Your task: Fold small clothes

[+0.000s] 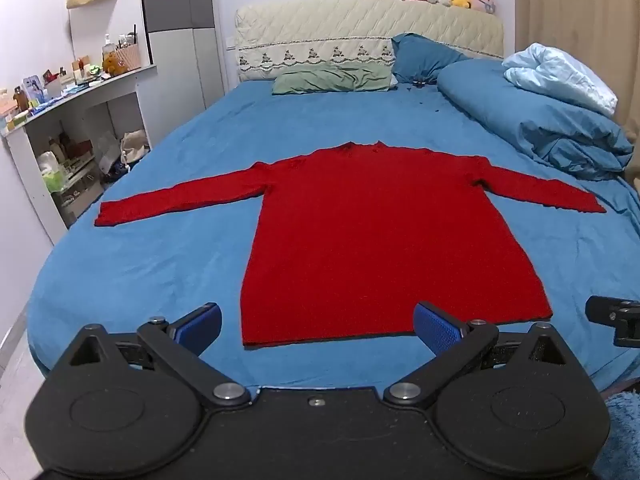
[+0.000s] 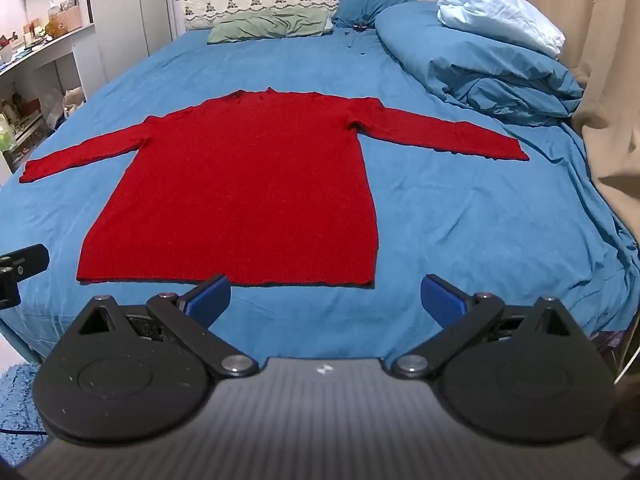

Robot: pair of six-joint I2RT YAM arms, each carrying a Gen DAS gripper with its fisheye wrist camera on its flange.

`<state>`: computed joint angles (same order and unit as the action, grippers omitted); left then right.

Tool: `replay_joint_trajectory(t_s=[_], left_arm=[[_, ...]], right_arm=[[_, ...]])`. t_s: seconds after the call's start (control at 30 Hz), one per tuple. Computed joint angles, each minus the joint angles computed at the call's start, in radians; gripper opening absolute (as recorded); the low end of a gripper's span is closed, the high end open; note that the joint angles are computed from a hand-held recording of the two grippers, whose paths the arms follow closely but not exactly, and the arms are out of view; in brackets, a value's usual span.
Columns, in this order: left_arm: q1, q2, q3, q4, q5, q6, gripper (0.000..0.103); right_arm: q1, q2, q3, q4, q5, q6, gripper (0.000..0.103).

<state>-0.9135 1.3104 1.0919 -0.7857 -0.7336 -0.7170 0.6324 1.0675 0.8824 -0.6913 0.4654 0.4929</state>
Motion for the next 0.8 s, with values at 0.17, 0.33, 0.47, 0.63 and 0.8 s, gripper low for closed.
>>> replay_joint_trajectory(t_s=[0.17,0.33,0.47,0.63,0.8], left_arm=[[-0.004,0.01,0.015,-0.017,-0.01,-0.002,0.103],[-0.006,0.001,0.003,-0.009,-0.011,-0.011,0.103],[-0.007,0.001,0.006,-0.019,-0.015,-0.013,0.103],[-0.017,0.001,0.007,-0.019,-0.027,-0.006,0.103],[-0.025,0.001,0.004,-0.017,-0.035,-0.007,0.103]], right_arm=[[0.007,0.003,0.004,-0.001,0.006,-0.002,0.103],[0.016,0.004,0.001,0.004,0.013,-0.006,0.103],[0.021,0.002,-0.001,0.005,0.017,-0.003,0.103],[0.021,0.004,0.001,0.004,0.016,-0.002,0.103],[0.019,0.003,0.003,0.002,0.014,-0.003,0.103]])
